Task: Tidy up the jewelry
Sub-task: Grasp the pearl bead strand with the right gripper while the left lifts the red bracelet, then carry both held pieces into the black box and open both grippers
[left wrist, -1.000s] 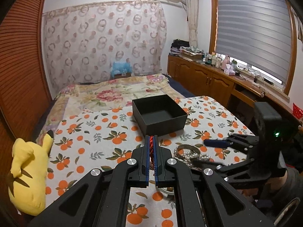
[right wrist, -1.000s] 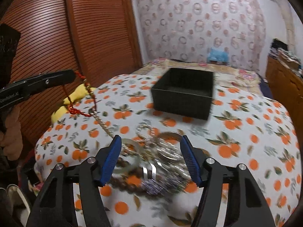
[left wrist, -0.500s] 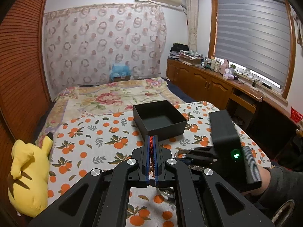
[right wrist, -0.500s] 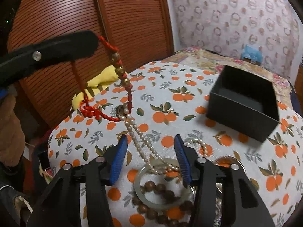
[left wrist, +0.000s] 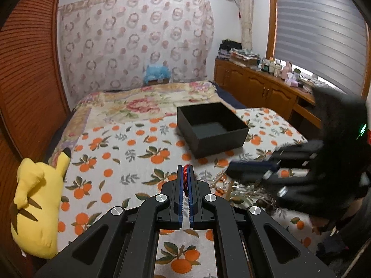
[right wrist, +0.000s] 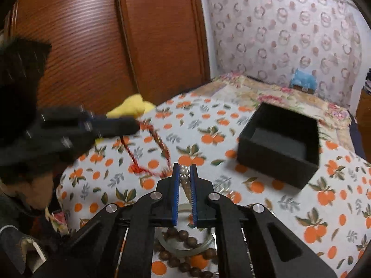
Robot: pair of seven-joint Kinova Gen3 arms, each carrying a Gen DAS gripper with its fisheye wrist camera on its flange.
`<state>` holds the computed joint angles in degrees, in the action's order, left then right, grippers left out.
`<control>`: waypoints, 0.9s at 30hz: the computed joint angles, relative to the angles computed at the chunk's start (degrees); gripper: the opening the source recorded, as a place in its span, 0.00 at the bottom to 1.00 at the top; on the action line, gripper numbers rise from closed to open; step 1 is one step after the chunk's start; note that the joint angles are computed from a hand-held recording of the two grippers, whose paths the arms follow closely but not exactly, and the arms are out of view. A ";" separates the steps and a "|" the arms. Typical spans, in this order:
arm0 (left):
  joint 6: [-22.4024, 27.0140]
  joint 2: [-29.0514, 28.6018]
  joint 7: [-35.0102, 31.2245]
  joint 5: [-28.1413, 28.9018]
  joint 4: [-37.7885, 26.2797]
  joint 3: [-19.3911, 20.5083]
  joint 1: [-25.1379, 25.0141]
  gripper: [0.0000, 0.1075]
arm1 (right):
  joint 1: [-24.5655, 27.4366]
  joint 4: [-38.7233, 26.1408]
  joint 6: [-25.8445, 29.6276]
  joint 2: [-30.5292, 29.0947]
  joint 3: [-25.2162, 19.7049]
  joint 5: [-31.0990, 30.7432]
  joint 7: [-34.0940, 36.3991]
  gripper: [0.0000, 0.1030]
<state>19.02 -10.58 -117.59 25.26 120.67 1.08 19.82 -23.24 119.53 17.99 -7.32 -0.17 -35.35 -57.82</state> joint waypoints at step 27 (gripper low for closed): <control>0.37 4.77 -14.37 14.97 -0.08 1.25 0.27 0.02 | -2.31 -2.45 -0.72 -5.97 3.64 8.98 -6.60 0.09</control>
